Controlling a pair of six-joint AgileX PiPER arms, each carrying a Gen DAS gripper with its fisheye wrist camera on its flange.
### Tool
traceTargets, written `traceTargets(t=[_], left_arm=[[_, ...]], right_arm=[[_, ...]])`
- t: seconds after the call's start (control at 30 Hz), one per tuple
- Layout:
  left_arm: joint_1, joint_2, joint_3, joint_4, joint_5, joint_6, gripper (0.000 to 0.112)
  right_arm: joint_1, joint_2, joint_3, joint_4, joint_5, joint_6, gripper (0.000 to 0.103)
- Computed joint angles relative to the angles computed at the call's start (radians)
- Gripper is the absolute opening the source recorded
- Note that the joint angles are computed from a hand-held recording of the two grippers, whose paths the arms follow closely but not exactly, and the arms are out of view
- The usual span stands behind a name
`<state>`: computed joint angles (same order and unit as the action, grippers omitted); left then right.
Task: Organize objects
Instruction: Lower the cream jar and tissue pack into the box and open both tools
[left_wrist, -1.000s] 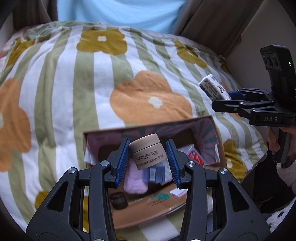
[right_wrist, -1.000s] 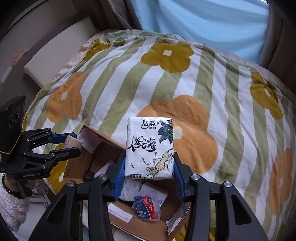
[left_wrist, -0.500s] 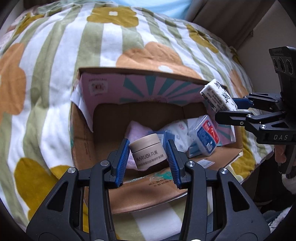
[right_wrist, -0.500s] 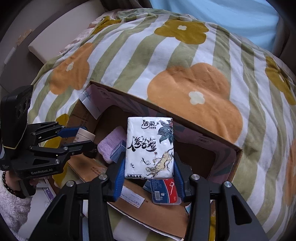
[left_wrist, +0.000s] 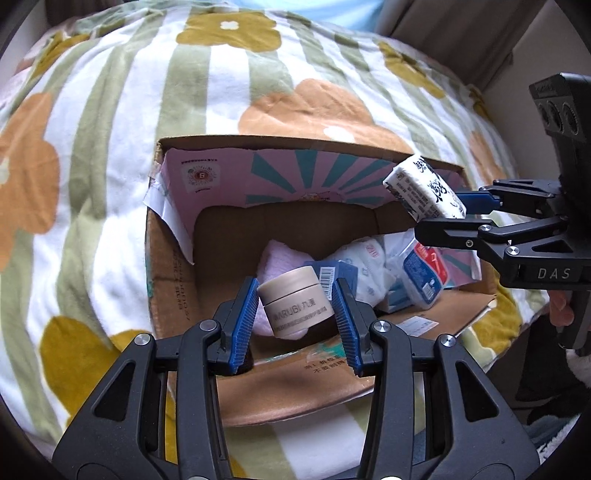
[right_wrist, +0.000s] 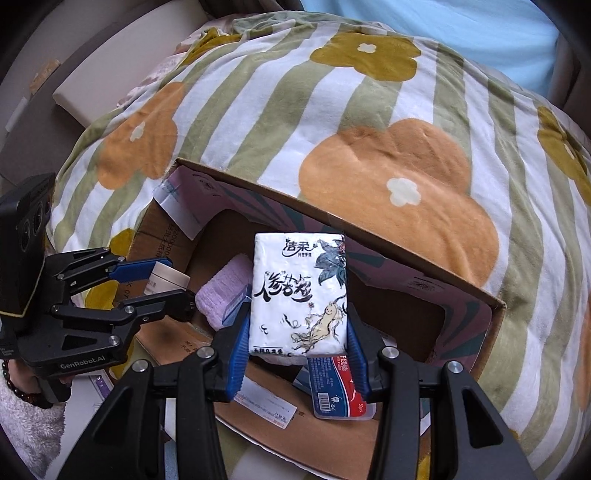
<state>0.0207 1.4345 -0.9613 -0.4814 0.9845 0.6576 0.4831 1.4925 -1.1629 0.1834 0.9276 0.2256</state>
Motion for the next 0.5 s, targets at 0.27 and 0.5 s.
traceTargets(t=[0.27, 0.5], left_arm=[[0.015, 0.013, 0.007, -0.019, -0.001, -0.013, 0.103], [0.028, 0.005, 0.004, -0.01, 0.015, -0.008, 0.103]], right_arm=[[-0.076, 0.06, 0.016, 0.18, 0.005, -0.146, 0.103], [-0.085, 0.023, 0.06, 0.168, -0.011, -0.115, 0.103]])
